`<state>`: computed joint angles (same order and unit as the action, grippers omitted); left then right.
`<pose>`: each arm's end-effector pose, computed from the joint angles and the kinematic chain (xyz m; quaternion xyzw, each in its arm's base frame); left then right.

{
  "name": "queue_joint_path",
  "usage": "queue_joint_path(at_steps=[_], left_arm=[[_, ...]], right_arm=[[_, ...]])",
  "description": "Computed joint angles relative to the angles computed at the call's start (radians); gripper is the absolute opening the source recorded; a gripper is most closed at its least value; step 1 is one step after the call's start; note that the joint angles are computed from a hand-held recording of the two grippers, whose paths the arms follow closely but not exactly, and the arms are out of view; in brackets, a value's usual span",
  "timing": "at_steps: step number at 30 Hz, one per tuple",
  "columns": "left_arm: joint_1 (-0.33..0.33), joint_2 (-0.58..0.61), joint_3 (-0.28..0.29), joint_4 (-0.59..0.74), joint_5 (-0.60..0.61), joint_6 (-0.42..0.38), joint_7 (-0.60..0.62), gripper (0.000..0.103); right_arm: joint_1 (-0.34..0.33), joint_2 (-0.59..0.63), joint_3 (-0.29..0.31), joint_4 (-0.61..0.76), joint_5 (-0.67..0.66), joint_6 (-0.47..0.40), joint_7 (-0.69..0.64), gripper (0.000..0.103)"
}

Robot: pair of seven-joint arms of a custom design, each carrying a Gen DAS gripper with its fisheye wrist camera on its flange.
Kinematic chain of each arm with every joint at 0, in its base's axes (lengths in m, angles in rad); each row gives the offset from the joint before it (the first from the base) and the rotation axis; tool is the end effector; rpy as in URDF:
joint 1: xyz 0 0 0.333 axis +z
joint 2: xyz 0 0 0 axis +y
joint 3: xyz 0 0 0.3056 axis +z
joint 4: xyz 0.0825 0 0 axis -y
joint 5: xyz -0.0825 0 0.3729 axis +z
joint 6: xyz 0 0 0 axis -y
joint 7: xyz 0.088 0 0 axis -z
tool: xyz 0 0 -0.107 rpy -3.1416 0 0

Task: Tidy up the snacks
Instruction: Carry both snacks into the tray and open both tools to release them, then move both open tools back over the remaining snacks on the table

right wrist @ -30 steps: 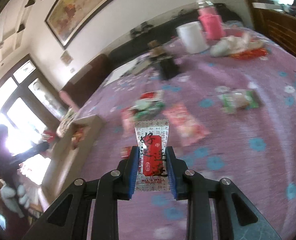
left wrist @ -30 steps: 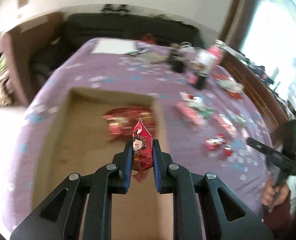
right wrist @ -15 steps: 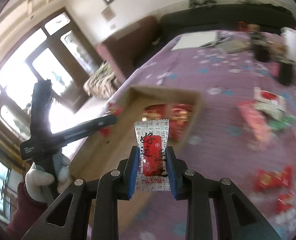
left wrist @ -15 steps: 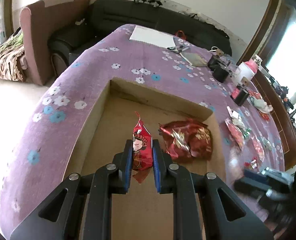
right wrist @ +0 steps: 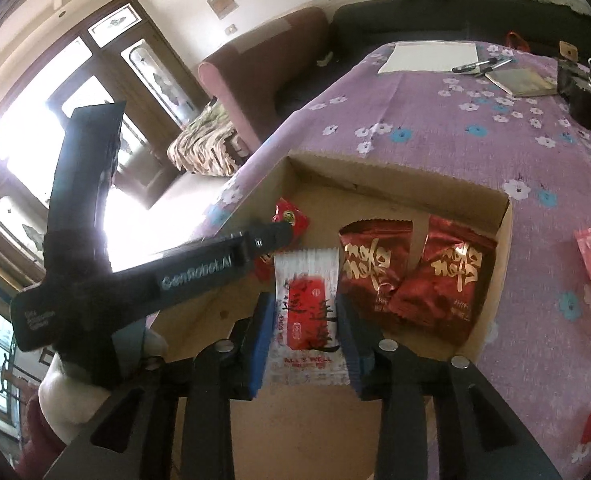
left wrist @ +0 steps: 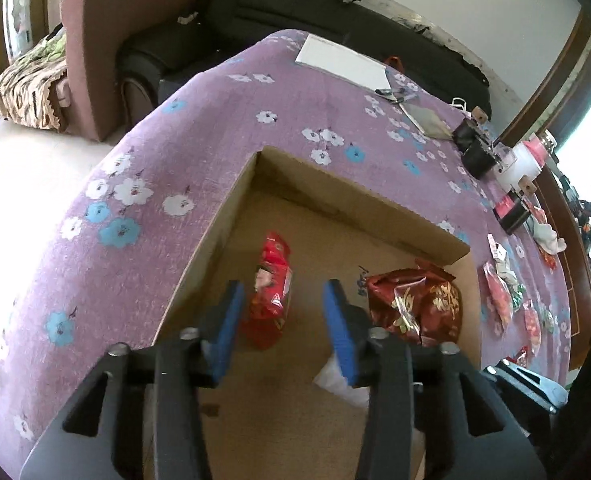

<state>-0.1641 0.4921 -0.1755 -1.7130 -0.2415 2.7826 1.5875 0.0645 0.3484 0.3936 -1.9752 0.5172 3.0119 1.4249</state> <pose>0.6666 -0.2057 0.3696 -0.6359 0.7098 -0.2933 0.0764 0.5967 0.2320 0.3743 -0.6715 0.6431 -0.0489 0.3649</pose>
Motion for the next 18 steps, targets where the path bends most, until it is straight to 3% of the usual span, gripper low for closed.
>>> queue_joint_path(at_steps=[2,5,8,12,15,18], left_arm=[[-0.007,-0.028,0.009,-0.038,0.009,0.031,-0.006,0.042],[-0.024,-0.083,0.027,-0.105,0.033,0.078,-0.028,0.042],[-0.090,-0.150,0.091,-0.189,0.133,0.135,-0.105,0.042],[-0.223,-0.236,0.220,-0.297,0.382,0.193,-0.306,0.045],[-0.342,-0.295,0.335,-0.362,0.645,0.213,-0.538,0.056],[-0.391,-0.342,0.363,-0.408,0.825,0.209,-0.691,0.059]], right_arm=[[-0.054,-0.002,0.059,-0.004,0.062,0.010,-0.057,0.037],[-0.080,-0.044,0.084,-0.041,0.124,0.031,-0.108,0.039],[-0.116,-0.102,0.120,-0.092,0.243,0.055,-0.203,0.040],[-0.137,-0.203,0.141,-0.183,0.420,0.099,-0.341,0.045],[-0.121,-0.270,0.120,-0.250,0.509,0.115,-0.401,0.046],[-0.101,-0.330,0.092,-0.308,0.624,0.120,-0.482,0.046]])
